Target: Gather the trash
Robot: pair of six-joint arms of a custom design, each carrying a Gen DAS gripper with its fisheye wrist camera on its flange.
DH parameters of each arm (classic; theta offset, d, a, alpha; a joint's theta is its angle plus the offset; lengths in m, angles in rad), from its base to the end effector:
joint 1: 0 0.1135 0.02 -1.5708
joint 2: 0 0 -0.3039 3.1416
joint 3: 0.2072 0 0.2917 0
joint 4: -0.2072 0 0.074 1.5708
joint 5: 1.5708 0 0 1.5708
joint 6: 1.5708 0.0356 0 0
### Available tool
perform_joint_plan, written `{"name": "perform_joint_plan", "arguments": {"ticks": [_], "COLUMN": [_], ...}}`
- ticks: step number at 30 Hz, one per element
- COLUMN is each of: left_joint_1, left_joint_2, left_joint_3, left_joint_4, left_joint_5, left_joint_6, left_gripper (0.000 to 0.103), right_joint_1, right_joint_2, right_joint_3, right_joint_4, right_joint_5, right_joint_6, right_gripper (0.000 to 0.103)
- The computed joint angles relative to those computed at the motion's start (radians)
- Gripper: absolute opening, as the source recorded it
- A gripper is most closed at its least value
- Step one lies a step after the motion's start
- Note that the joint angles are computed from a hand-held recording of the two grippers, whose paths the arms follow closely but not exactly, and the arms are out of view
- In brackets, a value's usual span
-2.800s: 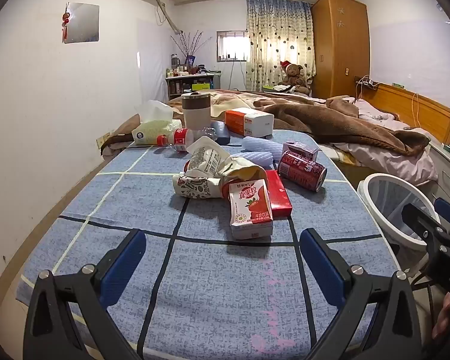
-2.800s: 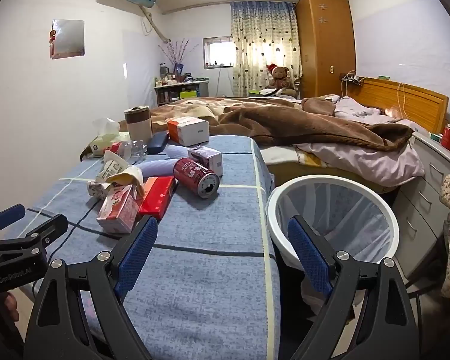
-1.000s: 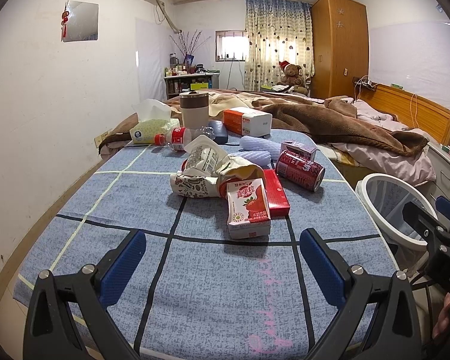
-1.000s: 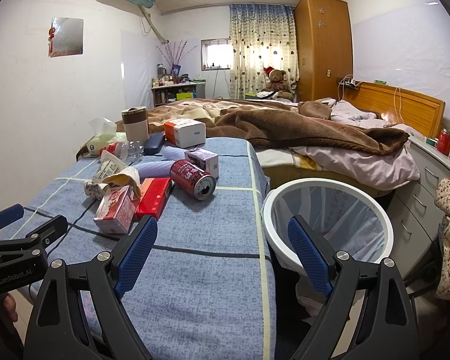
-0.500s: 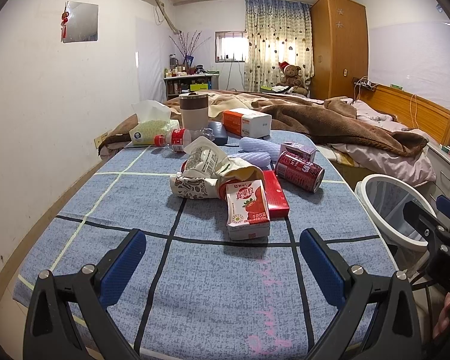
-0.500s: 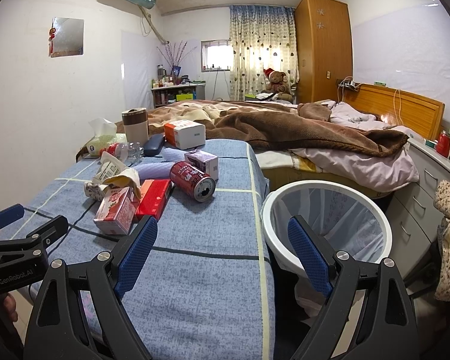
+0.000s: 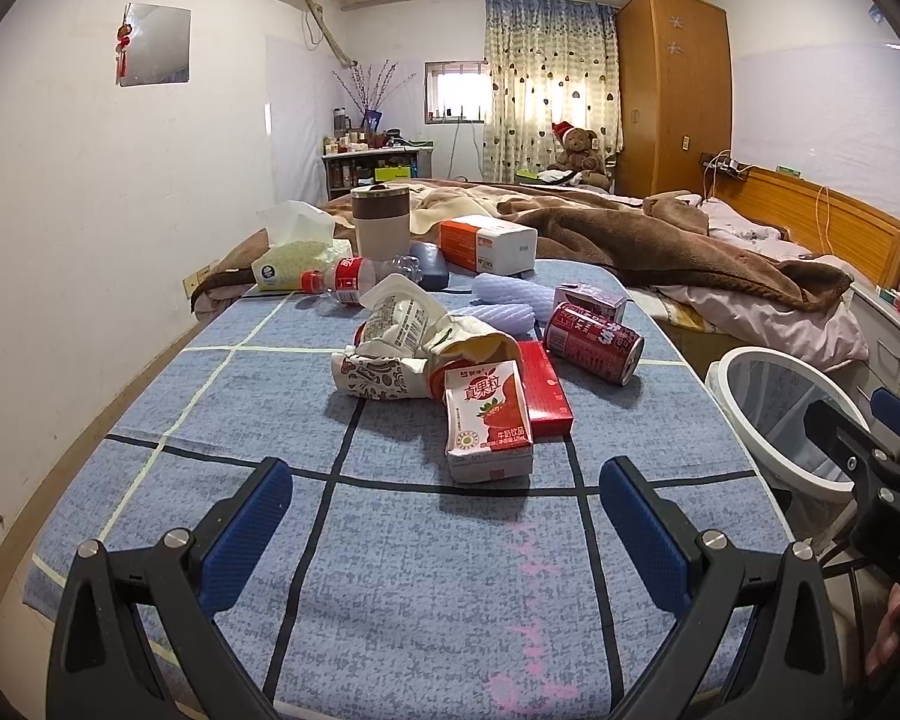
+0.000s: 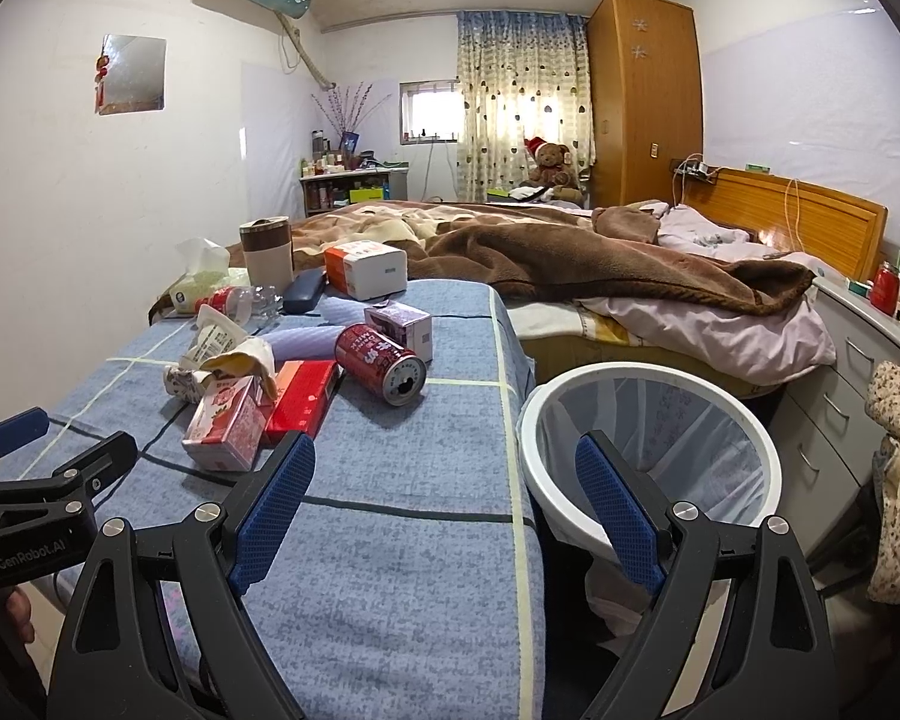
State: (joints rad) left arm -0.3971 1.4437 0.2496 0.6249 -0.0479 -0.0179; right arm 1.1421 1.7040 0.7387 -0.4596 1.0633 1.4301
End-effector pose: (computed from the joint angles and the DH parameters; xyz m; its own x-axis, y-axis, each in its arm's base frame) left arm 0.2170 -0.0891 0.1125 -0.5032 0.1916 -0.8427 0.3402 0.9403 0.0107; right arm 0.1470 0.2467 0.1238 -0.4430 0.1883 -0.8765 0.3526 0.9355 0.0227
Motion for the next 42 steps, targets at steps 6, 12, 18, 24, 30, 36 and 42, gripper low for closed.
{"name": "perform_joint_plan", "arguments": {"ticks": [6, 12, 18, 24, 30, 36, 42], "left_joint_1": [0.003, 0.004, 0.025, 0.042, 0.036, 0.035, 0.043], "left_joint_2": [0.011, 0.047, 0.122, 0.206, 0.288, 0.366, 0.429], "left_joint_3": [0.008, 0.032, 0.091, 0.177, 0.273, 0.346, 0.413], "left_joint_4": [-0.006, -0.006, -0.036, -0.077, -0.134, -0.18, -0.228], "left_joint_5": [0.003, 0.013, 0.071, 0.144, 0.129, 0.113, 0.109], "left_joint_6": [0.0, 0.006, 0.004, -0.013, -0.028, -0.046, -0.048], "left_gripper": [0.103, 0.103, 0.103, 0.103, 0.101, 0.096, 0.092], "right_joint_1": [-0.012, -0.033, -0.103, -0.227, -0.34, -0.467, -0.547], "right_joint_2": [0.002, -0.003, -0.018, -0.027, 0.025, 0.093, 0.163], "right_joint_3": [-0.005, -0.019, -0.054, -0.126, -0.106, -0.065, 0.005], "right_joint_4": [0.019, 0.062, 0.227, 0.551, 0.696, 0.789, 0.77], "right_joint_5": [-0.005, -0.013, -0.032, -0.114, -0.248, -0.446, -0.582], "right_joint_6": [-0.02, -0.066, -0.25, -0.538, -0.759, -0.912, -0.971], "right_gripper": [0.09, 0.09, 0.09, 0.09, 0.09, 0.09, 0.09]}}
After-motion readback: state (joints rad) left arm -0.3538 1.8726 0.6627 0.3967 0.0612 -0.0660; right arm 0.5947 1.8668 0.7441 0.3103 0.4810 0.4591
